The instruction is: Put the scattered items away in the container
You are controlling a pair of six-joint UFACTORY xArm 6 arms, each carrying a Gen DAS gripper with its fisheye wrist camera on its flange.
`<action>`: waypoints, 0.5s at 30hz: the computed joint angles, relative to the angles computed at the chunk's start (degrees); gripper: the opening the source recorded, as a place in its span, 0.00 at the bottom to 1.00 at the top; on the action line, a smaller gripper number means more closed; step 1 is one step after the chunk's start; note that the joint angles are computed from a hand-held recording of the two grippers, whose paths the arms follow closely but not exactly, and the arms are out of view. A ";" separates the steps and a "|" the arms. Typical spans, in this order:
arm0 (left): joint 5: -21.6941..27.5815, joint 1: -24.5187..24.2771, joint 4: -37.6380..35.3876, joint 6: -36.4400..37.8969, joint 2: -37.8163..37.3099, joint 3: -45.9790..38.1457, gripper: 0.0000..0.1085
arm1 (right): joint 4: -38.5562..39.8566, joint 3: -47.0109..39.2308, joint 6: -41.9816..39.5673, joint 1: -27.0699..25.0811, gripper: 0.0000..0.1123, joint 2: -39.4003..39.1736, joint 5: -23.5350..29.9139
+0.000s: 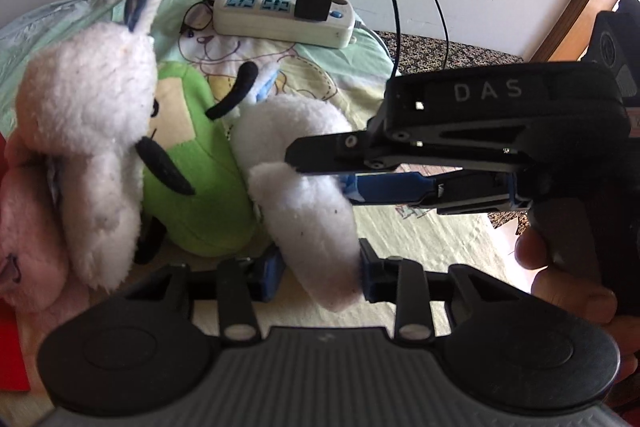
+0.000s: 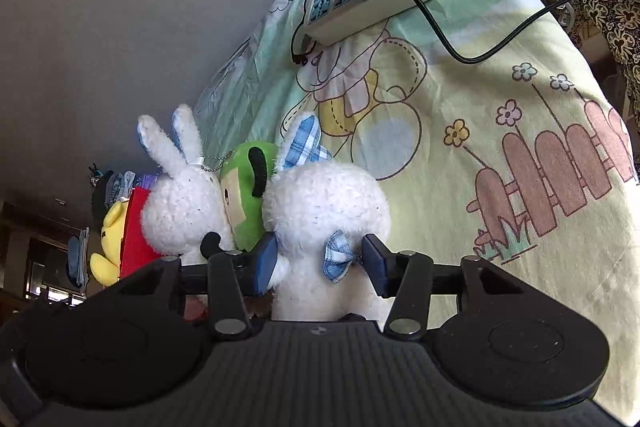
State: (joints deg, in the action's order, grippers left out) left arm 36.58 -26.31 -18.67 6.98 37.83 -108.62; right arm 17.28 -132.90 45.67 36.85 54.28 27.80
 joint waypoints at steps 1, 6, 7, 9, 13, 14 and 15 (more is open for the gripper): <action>0.16 0.10 -1.46 1.32 -0.72 0.80 0.30 | 0.27 2.57 -0.55 0.18 0.43 -1.79 -0.53; 1.28 0.70 -12.55 11.07 -6.63 8.11 0.30 | -0.64 14.96 -2.15 1.71 0.43 -11.01 -0.92; 1.68 0.77 -14.37 12.74 -7.82 9.78 0.30 | -1.45 16.10 -2.12 2.12 0.43 -11.96 -0.11; 2.34 0.80 -17.04 15.38 -9.96 13.23 0.30 | -4.14 16.58 -1.24 2.87 0.43 -12.69 2.30; 1.64 0.55 -16.95 16.28 -12.28 18.21 0.30 | -7.24 15.51 -1.06 4.09 0.43 -12.21 3.69; 1.17 0.67 -17.64 16.73 -12.89 19.22 0.31 | -7.87 16.09 -0.76 4.25 0.44 -12.64 2.92; 0.78 0.84 -18.19 17.03 -13.41 19.92 0.31 | -7.61 17.67 -1.06 4.38 0.44 -13.61 0.99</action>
